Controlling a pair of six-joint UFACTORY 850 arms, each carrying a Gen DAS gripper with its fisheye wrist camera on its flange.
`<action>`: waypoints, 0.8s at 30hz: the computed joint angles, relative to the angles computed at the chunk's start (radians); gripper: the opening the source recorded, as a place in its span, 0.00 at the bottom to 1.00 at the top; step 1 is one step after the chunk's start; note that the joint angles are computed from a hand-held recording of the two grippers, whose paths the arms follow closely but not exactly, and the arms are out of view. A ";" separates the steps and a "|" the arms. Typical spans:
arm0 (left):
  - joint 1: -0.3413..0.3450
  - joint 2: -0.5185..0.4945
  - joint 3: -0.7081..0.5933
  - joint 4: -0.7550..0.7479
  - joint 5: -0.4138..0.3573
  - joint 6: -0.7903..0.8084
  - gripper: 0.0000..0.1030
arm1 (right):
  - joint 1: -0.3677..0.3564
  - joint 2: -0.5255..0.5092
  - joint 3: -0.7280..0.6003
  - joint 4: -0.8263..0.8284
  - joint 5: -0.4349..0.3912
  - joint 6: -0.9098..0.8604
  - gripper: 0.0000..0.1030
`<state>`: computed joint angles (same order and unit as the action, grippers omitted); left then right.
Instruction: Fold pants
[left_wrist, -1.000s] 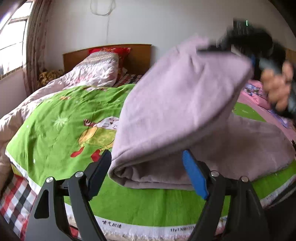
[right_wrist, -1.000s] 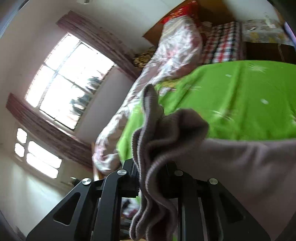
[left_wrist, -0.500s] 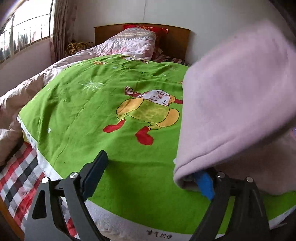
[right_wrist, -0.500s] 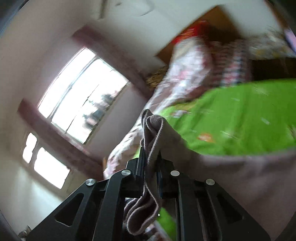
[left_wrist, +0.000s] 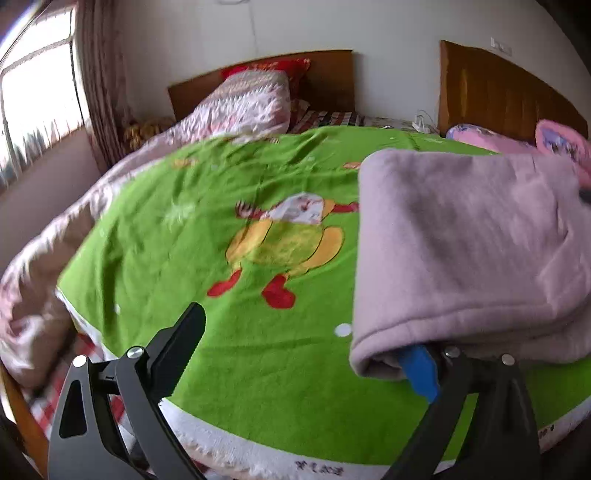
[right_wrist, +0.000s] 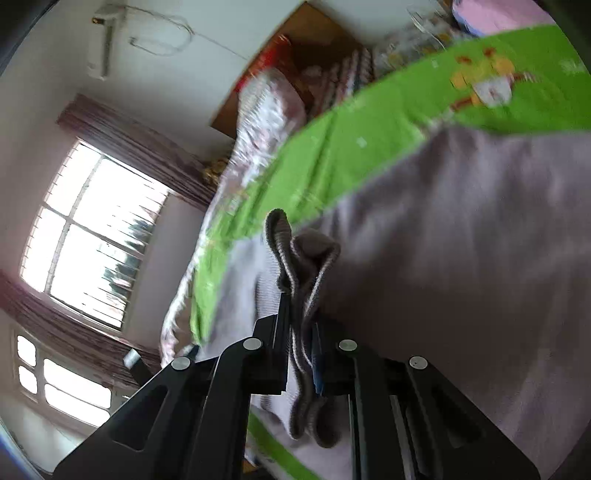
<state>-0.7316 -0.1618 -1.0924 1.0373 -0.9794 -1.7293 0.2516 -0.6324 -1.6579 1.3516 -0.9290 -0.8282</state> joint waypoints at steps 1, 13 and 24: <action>-0.004 -0.005 -0.008 0.004 -0.010 0.014 0.94 | -0.004 0.012 0.013 0.011 0.012 -0.008 0.12; -0.006 -0.055 -0.054 -0.040 -0.041 0.152 0.95 | -0.045 0.007 0.104 -0.067 0.109 0.109 0.06; 0.010 0.173 0.034 -0.080 0.280 0.307 0.93 | -0.028 0.078 0.109 -0.263 0.263 0.119 0.19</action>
<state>-0.7213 0.0112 -1.0585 0.9576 -0.6993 -1.4224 0.2234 -0.5541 -1.5494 1.0883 -0.6659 -0.7087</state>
